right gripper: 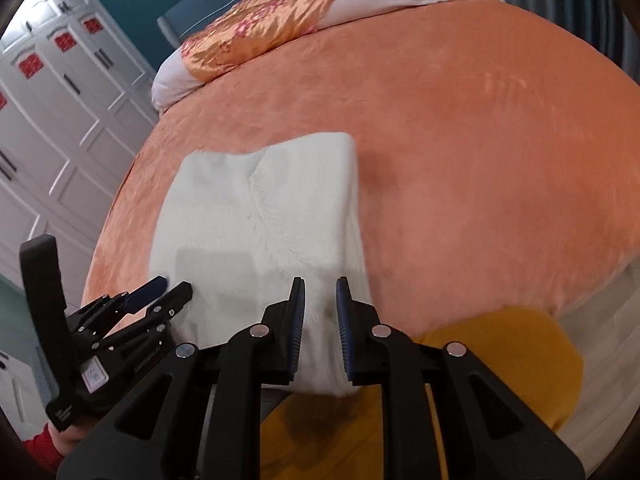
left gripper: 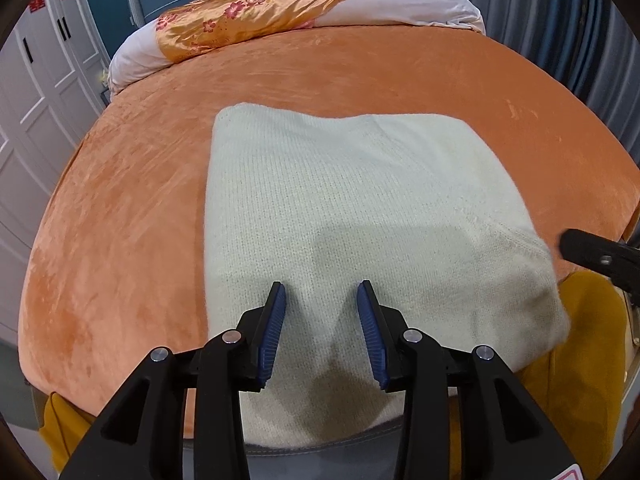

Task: Fold small clothes

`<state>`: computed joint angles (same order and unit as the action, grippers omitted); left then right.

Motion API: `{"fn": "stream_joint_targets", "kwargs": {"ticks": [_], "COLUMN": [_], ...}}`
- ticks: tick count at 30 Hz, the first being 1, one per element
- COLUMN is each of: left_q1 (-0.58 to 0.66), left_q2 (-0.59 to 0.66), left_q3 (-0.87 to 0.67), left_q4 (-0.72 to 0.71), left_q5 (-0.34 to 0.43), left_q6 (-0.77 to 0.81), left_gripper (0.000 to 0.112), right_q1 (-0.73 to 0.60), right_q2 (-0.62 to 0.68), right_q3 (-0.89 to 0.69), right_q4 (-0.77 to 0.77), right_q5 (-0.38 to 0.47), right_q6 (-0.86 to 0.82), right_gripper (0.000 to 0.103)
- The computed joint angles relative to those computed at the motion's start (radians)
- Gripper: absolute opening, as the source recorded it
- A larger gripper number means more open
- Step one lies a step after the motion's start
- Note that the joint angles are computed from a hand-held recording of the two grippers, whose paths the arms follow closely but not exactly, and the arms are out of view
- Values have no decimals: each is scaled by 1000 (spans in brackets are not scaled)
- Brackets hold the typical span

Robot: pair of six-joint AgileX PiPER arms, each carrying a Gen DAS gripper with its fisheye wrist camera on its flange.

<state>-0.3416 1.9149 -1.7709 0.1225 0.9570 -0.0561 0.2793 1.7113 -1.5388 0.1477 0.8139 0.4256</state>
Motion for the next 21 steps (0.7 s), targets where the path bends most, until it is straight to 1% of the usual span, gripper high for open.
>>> {"fn": "stream_joint_targets", "kwargs": {"ticks": [3,4,5,9,11,12,13,14,15,16,19,21], "left_q1": [-2,0,-5,1,19,35,45,59,74,91,159,223], "left_q2": [3,1,0,0,6,5,3,-1,-10,-19,-14,35], "left_q3": [-3,-1,1,-9,-42,-57,-67,-81,-85,-84,-116,-178], "left_q4": [-6,-9,4,-11,-62,-101,-121,-134,-142,-150,-184,-276], "left_q5": [1,2,0,16,54,74,88,107,112,108,120,170], "left_q6": [-1,4,-1,2,22,36,38,29,20,14,-4,12], "left_gripper": [37,37,37,38,42,47,53,57,64,71,81,81], "right_q1": [23,29,27,-2,-8,-12,-9,-11,-13,-20,-58,-80], "right_q2": [105,120,120,149,138,130,115,96,82,69,81,107], "right_q3": [-67,-58,-54,-131,-137,-134,-127,-106,-87,-66,-40,-47], "right_q4": [-73,-93,-92,-41,-35,-37,-51,-60,-55,-30,90,145], "right_q5": [69,51,43,132,143,144,142,132,116,98,81,92], "right_q6": [15,18,15,-27,-25,-19,3,15,20,11,-58,-92], "right_gripper": [16,17,17,18,20,24,33,39,51,59,63,65]}}
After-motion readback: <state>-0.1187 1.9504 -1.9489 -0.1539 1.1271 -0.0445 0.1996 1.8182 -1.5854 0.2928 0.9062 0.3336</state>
